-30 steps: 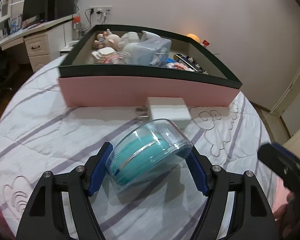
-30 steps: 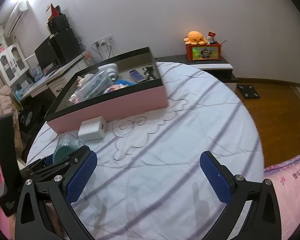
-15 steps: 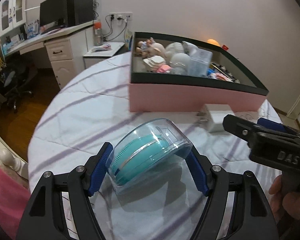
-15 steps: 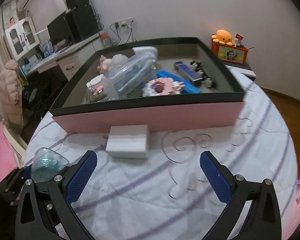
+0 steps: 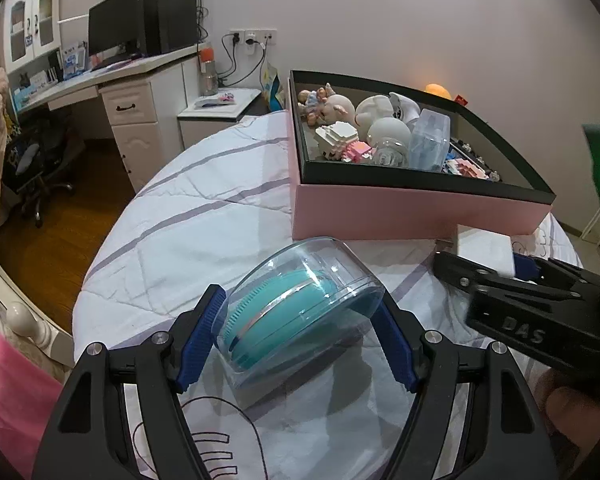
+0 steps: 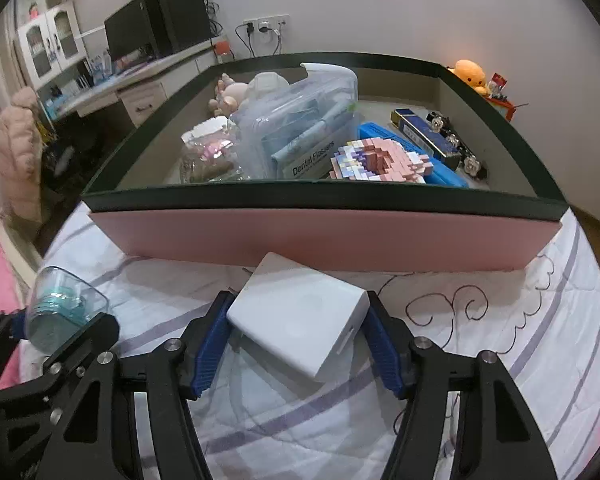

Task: Organize rigid objects
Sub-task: 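Carry container and charger into the pink box, open both tools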

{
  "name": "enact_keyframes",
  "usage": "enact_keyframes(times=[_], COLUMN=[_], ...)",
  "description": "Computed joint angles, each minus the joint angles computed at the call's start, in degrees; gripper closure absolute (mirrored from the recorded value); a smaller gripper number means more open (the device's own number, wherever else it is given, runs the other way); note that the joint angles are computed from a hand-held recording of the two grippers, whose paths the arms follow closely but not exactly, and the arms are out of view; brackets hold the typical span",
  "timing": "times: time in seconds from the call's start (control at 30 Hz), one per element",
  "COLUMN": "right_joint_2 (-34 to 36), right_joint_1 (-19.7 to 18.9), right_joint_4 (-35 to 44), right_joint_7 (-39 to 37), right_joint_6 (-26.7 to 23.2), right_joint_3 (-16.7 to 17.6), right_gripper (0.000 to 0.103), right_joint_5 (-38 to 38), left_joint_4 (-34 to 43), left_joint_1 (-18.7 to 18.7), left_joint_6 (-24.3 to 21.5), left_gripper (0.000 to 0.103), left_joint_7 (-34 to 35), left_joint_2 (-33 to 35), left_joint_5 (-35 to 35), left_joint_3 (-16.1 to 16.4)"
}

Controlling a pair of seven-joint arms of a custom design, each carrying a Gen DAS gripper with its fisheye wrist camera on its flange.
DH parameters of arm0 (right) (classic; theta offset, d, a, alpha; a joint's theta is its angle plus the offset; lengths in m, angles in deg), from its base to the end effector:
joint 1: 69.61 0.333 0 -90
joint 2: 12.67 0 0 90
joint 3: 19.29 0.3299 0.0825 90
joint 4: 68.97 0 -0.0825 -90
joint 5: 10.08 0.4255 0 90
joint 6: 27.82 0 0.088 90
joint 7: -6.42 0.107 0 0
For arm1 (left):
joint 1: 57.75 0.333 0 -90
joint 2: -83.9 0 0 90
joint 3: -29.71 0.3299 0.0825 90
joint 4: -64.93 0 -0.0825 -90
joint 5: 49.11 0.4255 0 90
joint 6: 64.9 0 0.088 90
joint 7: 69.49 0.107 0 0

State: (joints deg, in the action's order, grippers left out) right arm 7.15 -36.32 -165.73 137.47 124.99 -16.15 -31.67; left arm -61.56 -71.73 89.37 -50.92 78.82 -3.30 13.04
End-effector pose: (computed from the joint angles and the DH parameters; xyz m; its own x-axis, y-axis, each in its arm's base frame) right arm 0.5920 0.4444 0.4632 0.2282 -0.9661 -0.1205 -0.7825 -0.1083 -0.6132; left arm 0.4911 -0.3215 0.4641 0.0416 -0.9963 0.0754 -0.7211 -0.0822 -0.6879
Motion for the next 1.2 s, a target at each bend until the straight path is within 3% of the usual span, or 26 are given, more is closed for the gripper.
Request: enact_keyframes(times=[0.33, 0.53, 0.77, 0.9, 1.2], right_joint_2=[-9.9, -11.6, -7.9, -2.0, 11.8], right_joint_1=[-2.2, -3.8, -5.2, -6.1, -7.3], right_joint_4=[-10.4, -8.6, 0.0, 9.0, 26.3], right_joint_7=[1.3, 0.9, -2.5, -7.4, -15.7], right_joint_6=[5.9, 6.9, 5.2, 1.4, -8.1], right_joint_3=[1.1, 1.7, 1.2, 0.7, -0.5], right_gripper=[0.038, 0.038, 0.038, 0.038, 0.038], right_joint_5=[-0.6, -2.4, -2.6, 0.9, 10.3], left_joint_4=[-0.4, 3.4, 13.0, 20.8, 38.1], left_joint_1=[0.9, 2.2, 1.8, -0.2, -4.6], left_joint_6=[0.5, 1.5, 1.6, 1.2, -4.9], left_gripper=[0.029, 0.029, 0.029, 0.029, 0.029], left_joint_7=[0.3, 1.8, 3.6, 9.4, 24.4], left_joint_2=[-3.6, -3.6, 2.1, 8.8, 25.1], left_joint_5=[1.0, 2.9, 6.1, 2.2, -9.7], left_joint_3=[-1.0, -1.6, -0.5, 1.8, 5.4])
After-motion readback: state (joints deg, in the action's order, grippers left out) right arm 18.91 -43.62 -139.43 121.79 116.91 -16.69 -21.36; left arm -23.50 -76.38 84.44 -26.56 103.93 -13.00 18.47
